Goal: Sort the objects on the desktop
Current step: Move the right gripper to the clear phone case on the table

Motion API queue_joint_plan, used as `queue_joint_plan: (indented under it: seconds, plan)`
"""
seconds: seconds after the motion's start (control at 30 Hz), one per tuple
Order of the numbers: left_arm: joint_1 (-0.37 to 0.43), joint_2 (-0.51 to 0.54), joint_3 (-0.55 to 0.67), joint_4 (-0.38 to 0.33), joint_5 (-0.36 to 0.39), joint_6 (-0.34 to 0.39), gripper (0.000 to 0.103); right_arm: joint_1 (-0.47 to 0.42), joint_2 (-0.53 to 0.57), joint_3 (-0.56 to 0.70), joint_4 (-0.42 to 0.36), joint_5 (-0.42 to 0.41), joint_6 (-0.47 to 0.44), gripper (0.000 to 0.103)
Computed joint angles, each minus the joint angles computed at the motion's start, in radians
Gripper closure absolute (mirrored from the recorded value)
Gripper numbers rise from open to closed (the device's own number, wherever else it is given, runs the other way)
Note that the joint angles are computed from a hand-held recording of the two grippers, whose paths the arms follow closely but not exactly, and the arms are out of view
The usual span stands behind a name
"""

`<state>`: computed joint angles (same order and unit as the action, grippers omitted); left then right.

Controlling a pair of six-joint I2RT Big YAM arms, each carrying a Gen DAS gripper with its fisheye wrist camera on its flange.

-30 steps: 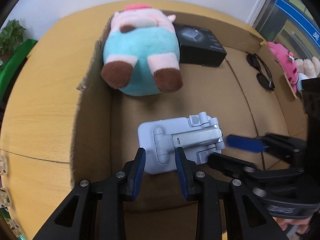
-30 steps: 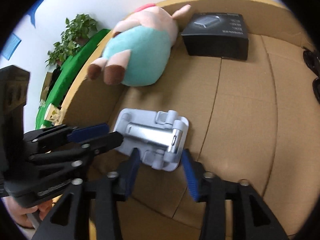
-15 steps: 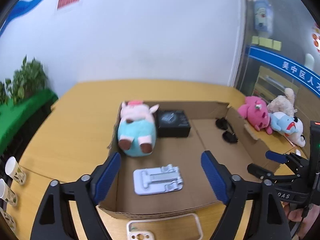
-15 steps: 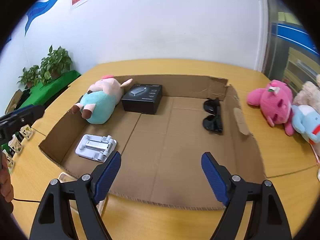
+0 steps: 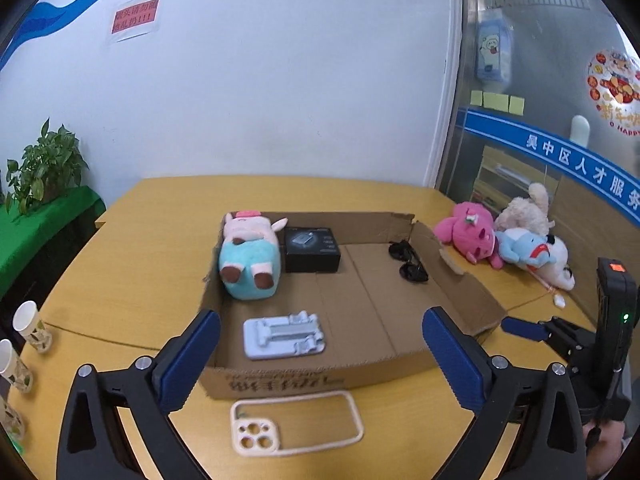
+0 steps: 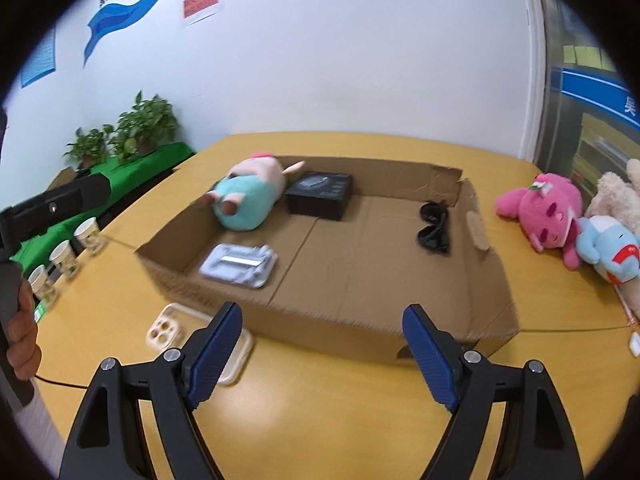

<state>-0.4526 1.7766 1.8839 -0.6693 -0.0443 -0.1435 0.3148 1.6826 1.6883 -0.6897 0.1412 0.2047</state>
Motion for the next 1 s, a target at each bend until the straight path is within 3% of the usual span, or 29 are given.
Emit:
queue_joint_plan:
  seconds: [0.17,0.33,0.43,0.53,0.7,0.83,1.0]
  plan:
    - [0.019,-0.043,-0.098,-0.027,-0.009,0.029,0.001,0.036,-0.033,-0.077,0.071,-0.005,0.003,0.02]
    - [0.06,-0.035,-0.143,-0.05,0.02,0.025,0.001,0.048,0.032,-0.026,-0.011,-0.107,0.026,0.02]
    - [0.097,0.005,-0.134,-0.081,0.089,-0.012,0.001,0.045,0.09,0.018,-0.046,-0.211,0.07,0.021]
    - [0.128,0.086,-0.07,-0.156,0.151,-0.044,0.002,0.054,0.154,0.071,-0.078,-0.224,0.078,0.022]
    - [0.149,0.216,0.062,-0.282,0.296,-0.047,0.027,0.047,0.236,0.149,-0.095,-0.318,0.062,0.022]
    - [0.139,0.303,0.161,-0.379,0.333,-0.023,0.034,0.042,0.293,0.215,-0.122,-0.374,0.046,0.022]
    - [0.122,0.308,0.167,-0.372,0.334,0.008,0.037,0.036,0.329,0.242,-0.142,-0.412,0.047,0.02]
